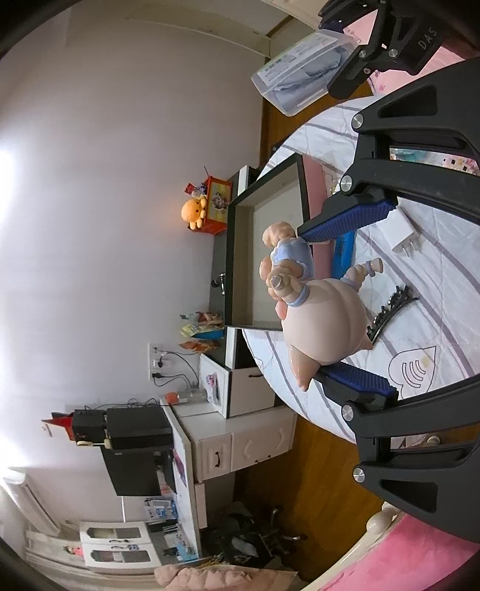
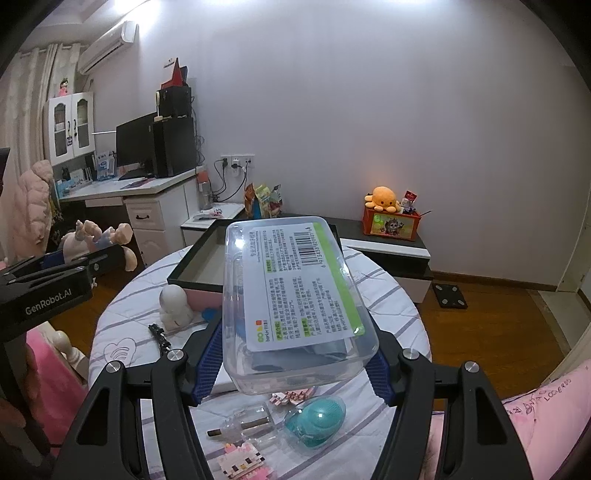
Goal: Organize rigid objects
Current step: 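Lift the doll and clear box and carry both over the pink tray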
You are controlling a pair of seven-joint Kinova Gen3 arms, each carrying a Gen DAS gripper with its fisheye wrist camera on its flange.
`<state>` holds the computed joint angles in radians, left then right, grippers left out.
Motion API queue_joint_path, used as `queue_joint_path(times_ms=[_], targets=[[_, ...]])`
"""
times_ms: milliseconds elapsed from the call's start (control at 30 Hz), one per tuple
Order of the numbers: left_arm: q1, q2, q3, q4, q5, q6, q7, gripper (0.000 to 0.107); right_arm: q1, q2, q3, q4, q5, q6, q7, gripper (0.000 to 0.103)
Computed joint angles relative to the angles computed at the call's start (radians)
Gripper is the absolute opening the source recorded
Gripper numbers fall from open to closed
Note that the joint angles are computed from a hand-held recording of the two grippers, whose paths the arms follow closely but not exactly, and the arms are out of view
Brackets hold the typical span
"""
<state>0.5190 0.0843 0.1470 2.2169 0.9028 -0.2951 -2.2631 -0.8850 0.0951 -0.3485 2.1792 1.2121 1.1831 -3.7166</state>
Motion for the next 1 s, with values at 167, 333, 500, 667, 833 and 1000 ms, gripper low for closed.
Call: queue_joint_path(times_ms=[167,333,500,667,833,1000], targets=[[-0.001,-0.017,0.016,0.020,-0.020,-0.007,0.021,0.065,-0.016,-0.009,-0.013,0.010,-0.006,0.030,-0.031,0.067],[0.001,-0.021,0.025,0.026,-0.001,-0.011,0.001,0.065,-0.016,-0.005,-0.013,0.007,-0.008,0.031,-0.036,0.067],[0.002,-0.011,0.022,0.013,0.012,-0.002,-0.019,0.065,-0.010,-0.001,-0.007,0.008,-0.001,0.020,-0.038,0.067],[0.011,0.024,0.000,-0.027,0.034,0.016,-0.050,0.065,0.012,0.000,0.008,0.010,0.006,-0.017,-0.034,0.067],[0.039,0.086,-0.059,-0.106,0.030,0.049,-0.076,0.065,0.072,0.007,0.045,0.001,0.026,-0.092,-0.002,0.067],[0.043,0.177,-0.115,-0.226,-0.028,0.124,-0.049,0.065,0.153,0.038,0.097,-0.036,0.042,-0.185,0.056,0.067]])
